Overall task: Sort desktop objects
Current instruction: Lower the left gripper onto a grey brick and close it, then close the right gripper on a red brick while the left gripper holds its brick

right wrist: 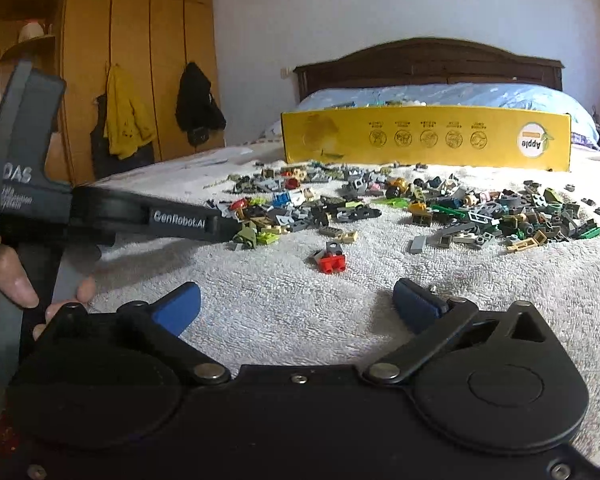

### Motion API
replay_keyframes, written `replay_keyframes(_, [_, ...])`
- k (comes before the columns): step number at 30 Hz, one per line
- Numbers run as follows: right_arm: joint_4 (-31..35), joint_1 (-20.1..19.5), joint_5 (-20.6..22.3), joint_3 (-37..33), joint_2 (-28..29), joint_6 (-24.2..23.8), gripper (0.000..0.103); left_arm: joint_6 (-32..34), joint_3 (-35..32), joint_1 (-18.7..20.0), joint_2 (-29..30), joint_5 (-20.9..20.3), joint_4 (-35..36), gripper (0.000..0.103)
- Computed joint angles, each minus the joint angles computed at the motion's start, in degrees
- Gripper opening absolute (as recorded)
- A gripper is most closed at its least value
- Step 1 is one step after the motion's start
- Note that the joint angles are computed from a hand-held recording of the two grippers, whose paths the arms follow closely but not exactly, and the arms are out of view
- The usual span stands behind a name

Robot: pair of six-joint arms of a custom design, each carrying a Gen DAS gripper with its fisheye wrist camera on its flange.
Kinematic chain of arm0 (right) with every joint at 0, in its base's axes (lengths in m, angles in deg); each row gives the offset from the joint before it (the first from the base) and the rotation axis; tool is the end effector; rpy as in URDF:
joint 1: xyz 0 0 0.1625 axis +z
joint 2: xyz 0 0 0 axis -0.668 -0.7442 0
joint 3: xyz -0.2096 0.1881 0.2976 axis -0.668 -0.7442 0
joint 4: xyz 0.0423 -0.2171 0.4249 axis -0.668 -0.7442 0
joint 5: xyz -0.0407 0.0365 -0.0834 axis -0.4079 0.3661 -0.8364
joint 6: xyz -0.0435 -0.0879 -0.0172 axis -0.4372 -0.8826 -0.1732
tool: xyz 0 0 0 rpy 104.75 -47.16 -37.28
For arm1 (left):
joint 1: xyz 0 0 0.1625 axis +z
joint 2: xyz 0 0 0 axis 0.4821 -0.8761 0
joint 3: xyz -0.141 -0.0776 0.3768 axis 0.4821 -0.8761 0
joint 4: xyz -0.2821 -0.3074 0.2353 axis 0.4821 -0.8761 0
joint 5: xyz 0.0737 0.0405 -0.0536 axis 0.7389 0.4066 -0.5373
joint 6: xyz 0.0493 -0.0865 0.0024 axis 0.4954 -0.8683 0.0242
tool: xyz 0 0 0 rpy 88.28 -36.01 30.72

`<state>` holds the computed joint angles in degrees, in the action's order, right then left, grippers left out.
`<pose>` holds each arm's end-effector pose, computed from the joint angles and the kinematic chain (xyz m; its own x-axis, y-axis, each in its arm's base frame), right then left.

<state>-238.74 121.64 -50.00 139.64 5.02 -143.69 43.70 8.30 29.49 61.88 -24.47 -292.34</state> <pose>0.0190 -0.8487 0.1766 -0.5501 -0.7253 0.4139 -0.7931 0.2986 -0.5308 -0.2475 -0.8252 -0.0094 -0.7152 -0.3828 -0.5848 0.4424 0.3997 -0.8028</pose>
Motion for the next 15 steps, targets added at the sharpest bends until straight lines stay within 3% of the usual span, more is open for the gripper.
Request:
replay_keyframes(2, [-0.8,-0.2,0.5,0.4,0.0,-0.8,0.103,-0.4,-1.5,-0.1,0.8,0.9,0.4,0.056])
replay_keyframes(4, [-1.2,-0.2,0.5,0.5,0.0,-0.8,0.103,-0.8,-1.7,-0.1,0.9,0.8,0.2,0.041])
replay_keyframes(9, [-1.6,0.0,-0.7,1.1,-0.3,-2.0,0.103,-1.4,-1.0,0.0,0.2,0.7,-0.2,0.024])
replay_keyframes(10, [-1.8,0.2,-1.4,1.3,-0.4,-2.7,0.103,-1.3,-1.2,0.0,0.3,0.9,-0.3,0.015])
replay_keyframes(15, [-1.6,0.5,-2.6,1.2,-0.3,-3.6,0.103,-2.3,0.8,0.0,-1.0,1.1,-1.4,0.013])
